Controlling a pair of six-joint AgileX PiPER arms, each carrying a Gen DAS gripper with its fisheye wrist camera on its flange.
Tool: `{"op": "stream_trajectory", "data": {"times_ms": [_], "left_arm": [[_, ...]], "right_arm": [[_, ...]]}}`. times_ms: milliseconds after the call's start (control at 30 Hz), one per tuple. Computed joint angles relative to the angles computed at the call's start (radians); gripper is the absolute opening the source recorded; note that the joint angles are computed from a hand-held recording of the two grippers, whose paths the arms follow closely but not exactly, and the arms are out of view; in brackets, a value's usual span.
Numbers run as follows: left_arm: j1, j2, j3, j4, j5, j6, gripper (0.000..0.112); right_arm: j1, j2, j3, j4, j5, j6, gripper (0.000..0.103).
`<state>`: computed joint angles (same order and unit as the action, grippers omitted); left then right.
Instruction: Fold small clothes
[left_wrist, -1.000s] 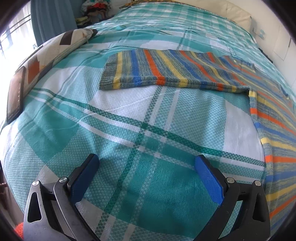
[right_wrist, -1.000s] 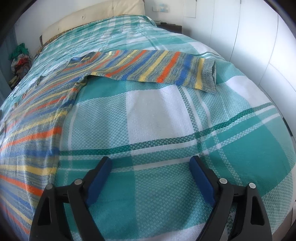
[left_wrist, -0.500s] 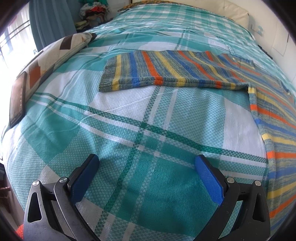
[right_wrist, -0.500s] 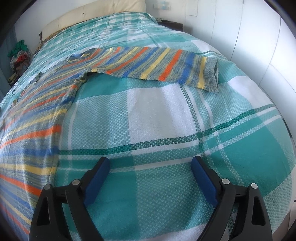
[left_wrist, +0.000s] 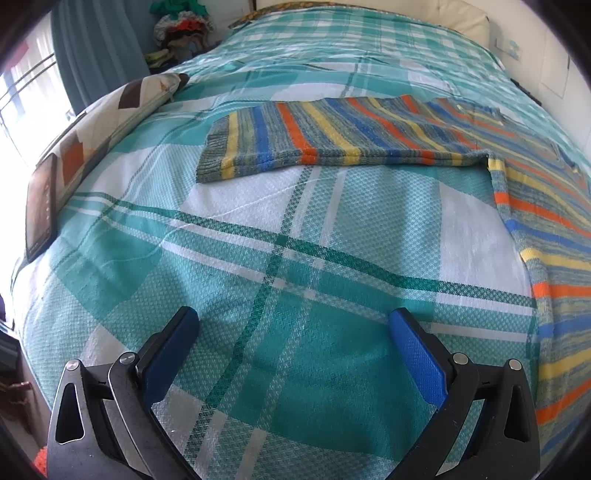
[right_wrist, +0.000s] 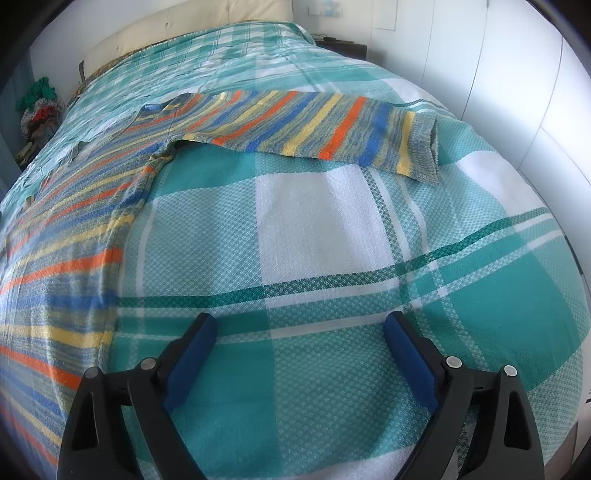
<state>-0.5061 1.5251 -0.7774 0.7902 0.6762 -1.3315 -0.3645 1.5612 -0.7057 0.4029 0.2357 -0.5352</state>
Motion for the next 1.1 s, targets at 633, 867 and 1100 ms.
{"op": "stream_trajectory", "data": {"times_ms": [633,867,1100], "left_arm": [[-0.216,0.008,-0.1,0.072,0.272,0.02,0.102],[-0.245,-0.034,-0.13,0.054,0.296,0.029,0.102],[-0.259,-0.049,-0.148,0.05,0.301,0.035,0.102]], "right_arm": [[0.001,0.003,0.002,-0.001,-0.004,0.002,0.096],[0.012,-0.001,0.003,-0.041,-0.003,0.043,0.099],[0.018,-0.01,0.003,-0.07,0.009,0.064,0.101]]}}
